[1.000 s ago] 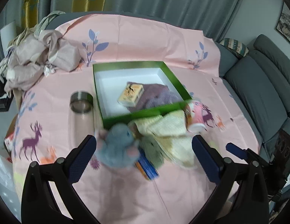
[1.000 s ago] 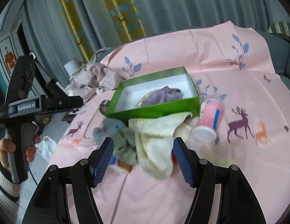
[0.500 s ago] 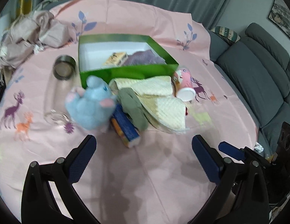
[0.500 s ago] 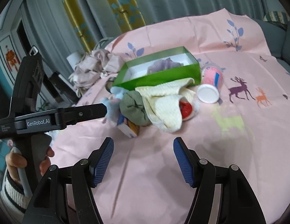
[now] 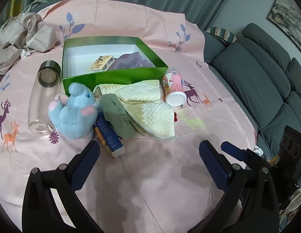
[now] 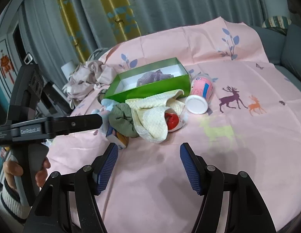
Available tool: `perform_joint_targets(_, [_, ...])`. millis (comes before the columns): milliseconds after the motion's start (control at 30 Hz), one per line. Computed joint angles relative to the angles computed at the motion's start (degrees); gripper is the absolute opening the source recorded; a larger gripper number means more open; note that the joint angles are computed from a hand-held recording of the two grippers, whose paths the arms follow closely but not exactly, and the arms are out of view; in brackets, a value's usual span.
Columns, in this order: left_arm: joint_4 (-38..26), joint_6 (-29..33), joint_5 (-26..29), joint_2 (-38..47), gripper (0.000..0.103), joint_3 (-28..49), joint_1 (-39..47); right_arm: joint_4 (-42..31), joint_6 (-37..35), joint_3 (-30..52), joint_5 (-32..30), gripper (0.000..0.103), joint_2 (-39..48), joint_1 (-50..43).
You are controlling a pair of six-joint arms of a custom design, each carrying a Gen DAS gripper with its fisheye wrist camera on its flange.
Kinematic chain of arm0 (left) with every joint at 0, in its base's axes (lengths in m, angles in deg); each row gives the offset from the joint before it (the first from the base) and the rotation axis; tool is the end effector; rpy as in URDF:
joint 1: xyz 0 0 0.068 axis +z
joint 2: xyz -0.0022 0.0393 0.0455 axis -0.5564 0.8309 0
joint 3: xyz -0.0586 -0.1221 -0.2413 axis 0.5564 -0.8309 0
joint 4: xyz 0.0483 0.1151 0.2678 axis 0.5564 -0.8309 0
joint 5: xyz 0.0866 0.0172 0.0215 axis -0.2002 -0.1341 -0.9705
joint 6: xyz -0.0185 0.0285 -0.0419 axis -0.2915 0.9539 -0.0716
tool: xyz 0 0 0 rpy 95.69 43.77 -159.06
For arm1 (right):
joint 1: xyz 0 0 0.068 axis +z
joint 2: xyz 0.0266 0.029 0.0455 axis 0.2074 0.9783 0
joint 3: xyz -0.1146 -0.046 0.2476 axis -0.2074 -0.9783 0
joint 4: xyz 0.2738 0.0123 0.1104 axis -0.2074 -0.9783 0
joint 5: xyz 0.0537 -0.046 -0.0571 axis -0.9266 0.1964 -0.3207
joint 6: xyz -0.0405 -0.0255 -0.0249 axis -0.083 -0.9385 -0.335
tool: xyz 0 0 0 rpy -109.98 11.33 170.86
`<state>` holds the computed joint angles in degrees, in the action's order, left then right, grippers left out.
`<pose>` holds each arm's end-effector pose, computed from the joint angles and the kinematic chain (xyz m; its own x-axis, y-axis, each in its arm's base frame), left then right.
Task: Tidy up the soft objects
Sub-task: 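Withdraw the right gripper and move it toward the cream knit towel, then grasp the cream knit towel with the right gripper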
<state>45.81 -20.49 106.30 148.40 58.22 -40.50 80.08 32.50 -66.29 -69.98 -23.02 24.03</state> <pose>0.3103 -0.0563 0.1870 -0.7439 0.2654 -0.6133 0.5564 0.7543 -0.3485 0.1837 0.0397 0.1377 -0.5945 0.2992 -0.7464 0.0320 0.9363 0.3498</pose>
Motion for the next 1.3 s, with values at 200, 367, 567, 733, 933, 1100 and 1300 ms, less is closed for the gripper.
perform_joint_targets(200, [0.1,0.1,1.2,1.1,0.102,1.0,0.7,11.5,0.5,-1.3,-5.1,0.067,8.7,-3.7])
perform_joint_targets(367, [0.3,1.3,4.3,3.4,0.102,1.7,1.4,21.9,0.8,-1.0,-11.7,0.067,18.9,-9.7])
perform_joint_targets(567, [0.7,-0.9,4.9,8.0,0.101,5.5,0.3,30.8,0.9,1.5,-19.1,0.067,30.0,-16.8])
perform_joint_targets(733, [-4.5,-4.8,5.6,15.7,0.101,17.2,-2.7,33.3,1.4,8.5,-25.0,0.067,38.6,-20.9])
perform_joint_targets(933, [-13.3,-9.9,-2.0,30.2,0.094,36.8,-6.5,27.7,0.9,21.9,-29.1,0.067,50.4,-21.7])
perform_joint_targets(1100, [-22.3,-10.8,-8.2,40.5,0.091,50.6,-8.0,21.8,-2.7,31.5,-29.9,0.067,59.2,-19.6])
perform_joint_targets(1300, [-27.9,-9.7,-10.4,48.3,0.089,58.7,-8.6,18.3,-4.8,37.5,-28.7,0.067,64.5,-17.7])
